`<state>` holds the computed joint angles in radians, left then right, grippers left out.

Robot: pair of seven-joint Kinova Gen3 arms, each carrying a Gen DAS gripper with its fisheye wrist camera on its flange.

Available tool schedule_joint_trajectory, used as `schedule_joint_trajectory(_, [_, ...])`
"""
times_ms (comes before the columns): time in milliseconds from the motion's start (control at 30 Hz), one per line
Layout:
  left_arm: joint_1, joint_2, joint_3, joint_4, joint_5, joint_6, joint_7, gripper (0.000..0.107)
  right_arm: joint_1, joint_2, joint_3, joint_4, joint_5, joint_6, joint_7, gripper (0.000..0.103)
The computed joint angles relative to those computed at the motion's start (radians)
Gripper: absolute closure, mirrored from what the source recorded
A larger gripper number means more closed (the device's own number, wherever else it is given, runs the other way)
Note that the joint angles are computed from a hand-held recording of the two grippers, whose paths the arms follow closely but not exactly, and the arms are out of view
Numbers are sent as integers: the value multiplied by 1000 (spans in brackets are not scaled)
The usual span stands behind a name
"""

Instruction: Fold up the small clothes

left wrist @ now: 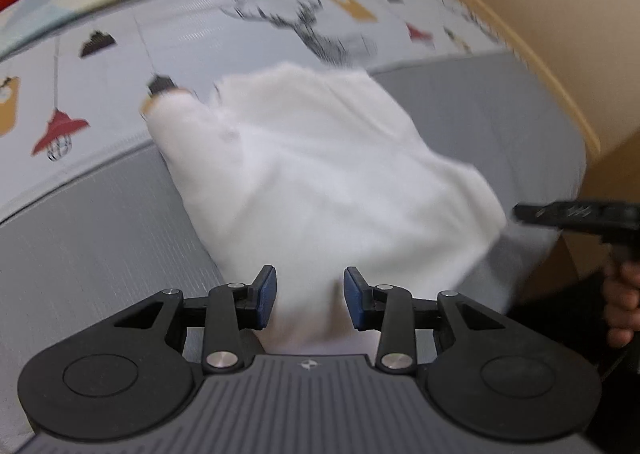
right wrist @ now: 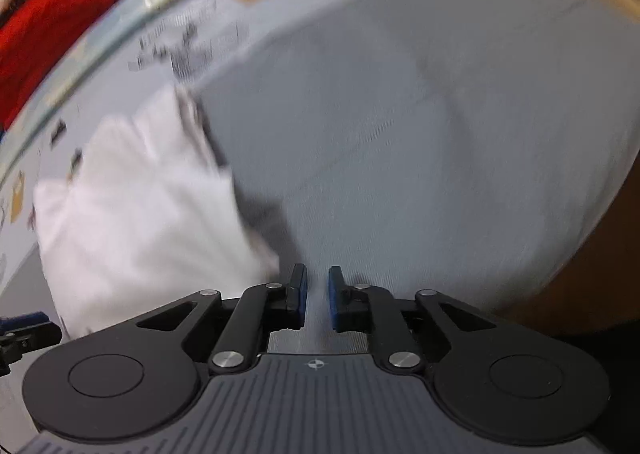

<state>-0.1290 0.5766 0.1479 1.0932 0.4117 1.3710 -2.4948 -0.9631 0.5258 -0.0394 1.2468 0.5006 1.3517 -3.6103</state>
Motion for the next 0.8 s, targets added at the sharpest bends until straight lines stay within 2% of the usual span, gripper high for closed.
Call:
schedule_joint_trajectory(100, [31,15,-2,-7,-49,-33,51,66,-72,-19,112,-35,56,38,106,90])
schedule_joint_trajectory(133, [72,15,-35,-2,-89,-49,67,66,-84,-29,132,-33,97,24,146,87])
schedule_joint_trajectory(167, [115,17,-76,7,-130,-61,76,59,-80,-44,132,-30,138,-1,187,84])
schedule_joint_trajectory(233, [148,25,-103,-14,-163,-49,119,54,-53,-71,109,-21,219,-53,268,77])
schedule_joint_trajectory(300, [110,16,-57,-47,-148,-30,128,56,12,-91,46,-23,300,-98,350,69])
schedule_joint_trajectory(367, [42,24,-2,-126,-92,18,96,55,101,-109,-42,-20,366,-148,431,68])
schedule_joint_trajectory(400, [23,33,4,-172,-67,41,96,55,136,-115,-65,-17,374,-186,472,68])
schedule_joint_trajectory(467, [3,56,7,-265,-54,67,124,55,168,-118,-56,-12,352,-264,553,68])
schedule_joint_trajectory(533, [-15,63,8,-315,-44,54,106,55,221,-100,-76,-6,331,-346,600,68])
schedule_joint_trajectory(633, [-70,38,28,-260,1,-8,39,56,251,-56,-63,8,281,-420,576,68])
schedule_joint_trajectory(700, [-91,47,20,-236,16,-9,44,58,326,8,-124,-53,199,-402,589,68])
schedule_joint_trajectory(733, [-74,44,-11,-214,0,-6,55,68,352,28,-145,-82,169,-408,605,68])
schedule_joint_trajectory(767, [-48,39,-26,-202,-32,-19,50,74,371,42,-158,-96,155,-425,630,68])
schedule_joint_trajectory(800, [-39,27,-23,-188,-48,-48,28,74,394,64,-185,-120,152,-426,671,68])
